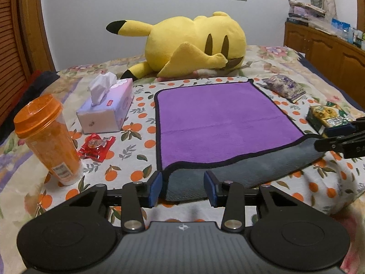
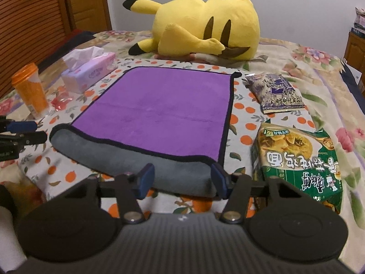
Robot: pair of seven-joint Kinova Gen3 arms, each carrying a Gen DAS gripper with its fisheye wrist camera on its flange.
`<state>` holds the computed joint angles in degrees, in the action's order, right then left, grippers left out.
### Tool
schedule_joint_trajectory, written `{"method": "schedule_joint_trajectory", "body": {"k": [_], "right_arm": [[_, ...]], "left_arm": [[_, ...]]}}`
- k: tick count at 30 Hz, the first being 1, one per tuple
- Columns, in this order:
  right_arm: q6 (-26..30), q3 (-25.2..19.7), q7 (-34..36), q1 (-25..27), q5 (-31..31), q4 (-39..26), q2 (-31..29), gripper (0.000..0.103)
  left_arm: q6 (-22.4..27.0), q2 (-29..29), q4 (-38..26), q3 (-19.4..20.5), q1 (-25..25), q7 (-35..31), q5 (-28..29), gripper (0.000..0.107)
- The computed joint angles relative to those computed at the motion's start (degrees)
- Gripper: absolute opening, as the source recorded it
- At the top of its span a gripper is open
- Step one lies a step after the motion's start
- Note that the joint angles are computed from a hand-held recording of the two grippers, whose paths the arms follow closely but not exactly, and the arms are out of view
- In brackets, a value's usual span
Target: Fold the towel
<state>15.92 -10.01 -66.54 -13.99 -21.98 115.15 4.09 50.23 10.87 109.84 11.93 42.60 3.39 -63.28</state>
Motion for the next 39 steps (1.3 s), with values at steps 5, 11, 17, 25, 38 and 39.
{"method": "schedule_joint_trajectory", "body": {"k": [5, 11, 17, 25, 38, 39], "right_arm": [[1.12, -0.05, 1.02, 1.39, -1.05, -1.70, 2.03, 0.055], [2.39, -0.87, 2.11, 3.27, -1.79, -3.28, 4.04, 0.055], [3.75, -1.13, 2.52, 4.16, -1.53, -4.58, 5.53, 0.055], [6.77, -2.02, 4.58, 6.25, -2.91, -6.41, 7.40, 0.049], [10.20, -1.57, 8.31, 7.02, -5.39, -7.72, 7.96, 0.021], [10.14, -1.66, 8.72, 7.16, -5.64, -7.62, 7.94, 0.020]], "left_arm": [[-3.50, 0.16, 0.47, -1.07, -2.18, -1.30, 0.50, 0.042], [-6.39, 0.85, 0.18, -2.20, -3.82, -3.98, 1.70, 0.038], [-8.86, 1.38, 0.18, -3.40, -4.91, -6.46, 3.43, 0.033], [-11.88, 1.45, 0.14, -4.50, -6.16, -10.30, 7.39, 0.026], [-13.24, 1.25, 0.60, -5.39, -5.68, -11.05, 7.81, 0.010], [-13.30, 1.27, 0.61, -5.40, -5.70, -11.12, 7.84, 0.009]]}}
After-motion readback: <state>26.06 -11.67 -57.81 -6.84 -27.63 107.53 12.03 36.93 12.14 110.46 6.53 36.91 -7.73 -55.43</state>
